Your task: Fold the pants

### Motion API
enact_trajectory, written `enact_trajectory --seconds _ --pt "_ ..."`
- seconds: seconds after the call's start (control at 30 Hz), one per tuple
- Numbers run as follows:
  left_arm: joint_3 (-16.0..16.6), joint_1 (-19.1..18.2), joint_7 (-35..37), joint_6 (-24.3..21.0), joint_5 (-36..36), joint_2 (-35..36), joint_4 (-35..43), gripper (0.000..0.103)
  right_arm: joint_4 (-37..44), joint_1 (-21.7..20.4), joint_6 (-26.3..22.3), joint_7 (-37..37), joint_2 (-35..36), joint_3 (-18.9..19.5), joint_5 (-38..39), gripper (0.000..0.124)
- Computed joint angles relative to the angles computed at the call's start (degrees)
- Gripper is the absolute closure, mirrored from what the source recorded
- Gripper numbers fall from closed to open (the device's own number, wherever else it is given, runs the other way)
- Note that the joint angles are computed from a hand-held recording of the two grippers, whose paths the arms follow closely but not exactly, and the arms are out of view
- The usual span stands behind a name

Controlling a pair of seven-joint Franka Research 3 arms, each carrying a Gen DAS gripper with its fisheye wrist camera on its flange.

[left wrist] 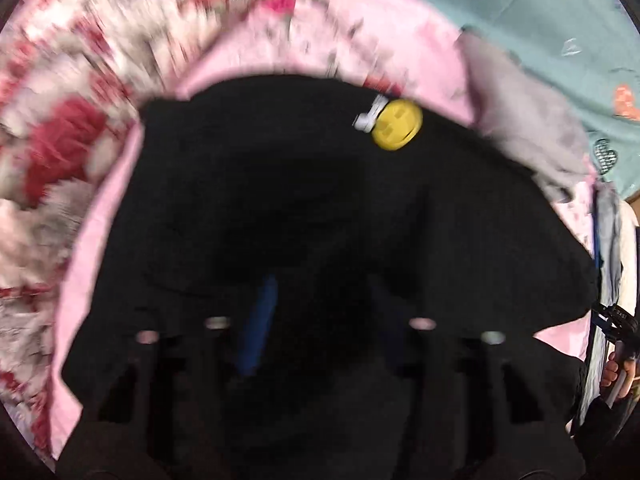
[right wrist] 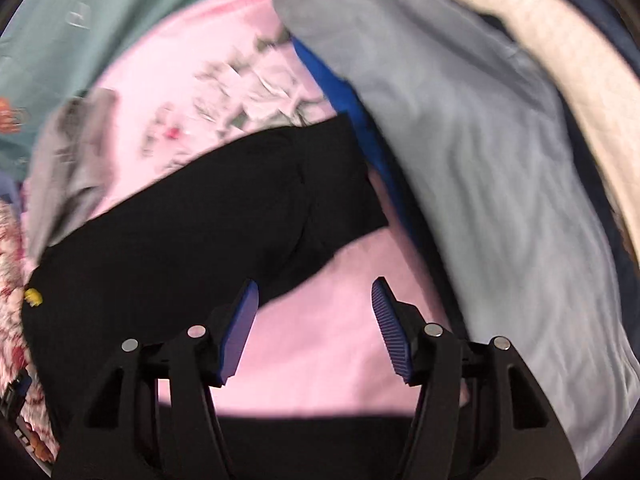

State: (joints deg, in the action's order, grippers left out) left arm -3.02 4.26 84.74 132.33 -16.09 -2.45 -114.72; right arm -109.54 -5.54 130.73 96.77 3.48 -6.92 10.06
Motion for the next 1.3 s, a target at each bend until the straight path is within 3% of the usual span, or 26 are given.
enact_trajectory --seconds 0.1,0.17,0.23,0.27,0.37,0.53,0.6,0.67,0.7,0.73,0.77,0.8,0.87,1.03,1.17,1.3 --pt "-0.1 0.1 0.3 -0.5 -1.2 2.1 0.2 0.075 2.2 -0.2 0.6 -1.3 3.6 0.2 3.7 0.064" --pt "-0.5 0.0 0.3 1.6 0.1 1.7 -0.9 0.076 1.4 0.1 4.0 -1.3 4.1 0.2 3.5 0.067" --pt "-0.9 -0.3 -0.6 2.2 2.4 1.0 -1.7 0.076 0.5 1.4 7.4 2.6 4.2 -0.3 -2.5 0.098" --pt "-0.9 -0.4 -0.8 1.9 2.6 0.5 -2.0 0.076 -0.2 2.0 8.6 4.5 3.9 -0.6 -6.1 0.101" --pt "-0.7 -0.7 0.2 1.0 1.5 -1.0 -3.6 0.086 -1.6 1.9 8.5 6.2 2.2 -0.6 -6.6 0.109" --pt "-0.6 -1.4 0.4 3.9 2.4 -1.2 -5.3 0.087 -4.2 1.5 8.3 8.5 -1.4 -0.3 -10.3 0.109" --pt "-0.6 -1.5 0.4 2.0 3.2 -0.3 -3.8 0.086 -3.2 1.4 7.2 8.5 0.8 -0.1 -11.1 0.106" --pt "-0.3 -1.4 2.1 -0.8 2.8 -1.3 -3.4 0.086 -3.5 2.7 8.4 11.9 1.4 -0.1 -19.1 0.095" --pt "-0.1 -1.3 3.5 -2.7 2.8 -1.4 -1.9 0.086 -4.3 3.5 7.6 14.7 0.5 -0.3 -24.5 0.077" --pt "-0.1 -1.1 4.2 -2.3 4.3 -2.6 -1.9 0.085 -3.3 4.8 5.4 15.3 0.3 -0.8 -28.1 0.07" --pt "-0.1 -0.9 4.7 -1.1 6.9 -3.7 -1.6 0.076 -3.3 4.0 5.2 14.0 -0.1 0.2 -27.7 0.07" --pt "-0.1 -0.8 5.1 -0.3 9.2 -4.3 -1.3 0.05 -3.8 3.9 5.1 13.2 -1.1 0.4 -26.9 0.07" --pt "0.3 -0.7 8.4 0.8 12.4 -4.0 1.1 0.009 -7.0 3.3 6.3 11.5 -5.6 0.5 -23.6 0.07" --pt "0.4 -0.3 23.9 6.7 15.9 3.7 10.2 0.009 -15.7 2.5 8.7 0.4 -16.3 0.8 -10.0 0.07" --pt "-1.0 2.3 33.5 0.6 11.7 12.6 19.3 0.009 -22.2 1.1 8.0 0.1 -24.1 2.8 -8.2 0.07" --pt "-3.0 4.9 40.0 -1.4 6.5 16.1 22.2 0.01 -25.0 -0.6 6.5 4.3 -27.1 5.9 -10.2 0.07"
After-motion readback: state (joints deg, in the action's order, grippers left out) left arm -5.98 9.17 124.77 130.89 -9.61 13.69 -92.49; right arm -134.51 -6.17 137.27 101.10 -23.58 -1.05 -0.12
